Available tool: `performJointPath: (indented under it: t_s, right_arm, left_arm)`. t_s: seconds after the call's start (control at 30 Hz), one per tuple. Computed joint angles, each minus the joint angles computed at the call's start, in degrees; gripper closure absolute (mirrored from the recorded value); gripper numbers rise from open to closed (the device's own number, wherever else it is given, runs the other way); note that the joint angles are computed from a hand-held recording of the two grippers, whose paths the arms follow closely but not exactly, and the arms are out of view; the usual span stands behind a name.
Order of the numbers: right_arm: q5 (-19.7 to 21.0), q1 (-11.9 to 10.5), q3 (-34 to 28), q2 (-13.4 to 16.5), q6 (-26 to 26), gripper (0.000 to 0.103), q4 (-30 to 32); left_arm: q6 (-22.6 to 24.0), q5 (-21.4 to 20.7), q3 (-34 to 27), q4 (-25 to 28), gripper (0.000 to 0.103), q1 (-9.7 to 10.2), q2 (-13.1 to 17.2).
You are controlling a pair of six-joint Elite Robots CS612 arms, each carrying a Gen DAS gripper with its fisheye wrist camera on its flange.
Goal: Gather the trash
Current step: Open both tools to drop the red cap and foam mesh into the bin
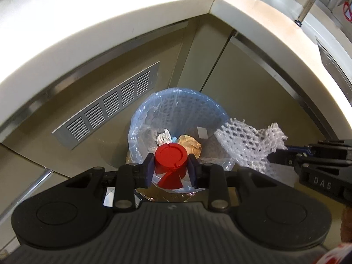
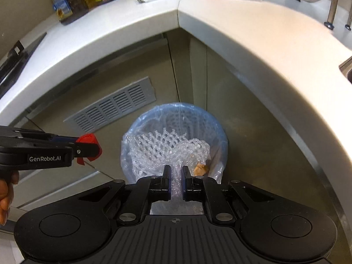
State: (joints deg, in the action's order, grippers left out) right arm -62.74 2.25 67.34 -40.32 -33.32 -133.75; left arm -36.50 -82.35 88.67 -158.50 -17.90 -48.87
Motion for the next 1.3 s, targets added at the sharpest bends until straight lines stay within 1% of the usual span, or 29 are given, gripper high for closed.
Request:
performJointPath:
  t_s: [0.2, 0.5, 0.77, 1.0, 1.3]
  right_arm:
    - [-1.10, 0.23, -0.52, 0.63, 0.25, 0.094, -0.68]
    - [-2.07, 0.56, -2.19, 2.07, 1.28, 0.094, -1.94]
    - [-3.24, 0.79, -3.12, 3.02, 2.13, 0.094, -2.14]
    - [-3.69, 1.05, -4.12, 3.78, 2.30, 0.094, -1.64]
    - [-3.68, 1.22, -5.09, 4.55, 2.41, 0.094, -1.32]
  left_arm:
    - [-0.88, -0.10, -0.58, 0.16, 0.075, 0.11, 0.76]
    - [-1.02, -0.06, -2.29, -0.66, 0.075, 0.39, 2.42]
    - [-1.33, -1.04, -3.72, -1.06, 0.075, 0.70, 3.85]
    - [-1.86, -1.56, -4.11, -1.36, 0.075, 0.70, 4.57]
    - [-1.91, -1.09, -5.45, -1.59, 0.075, 0.96, 5.72]
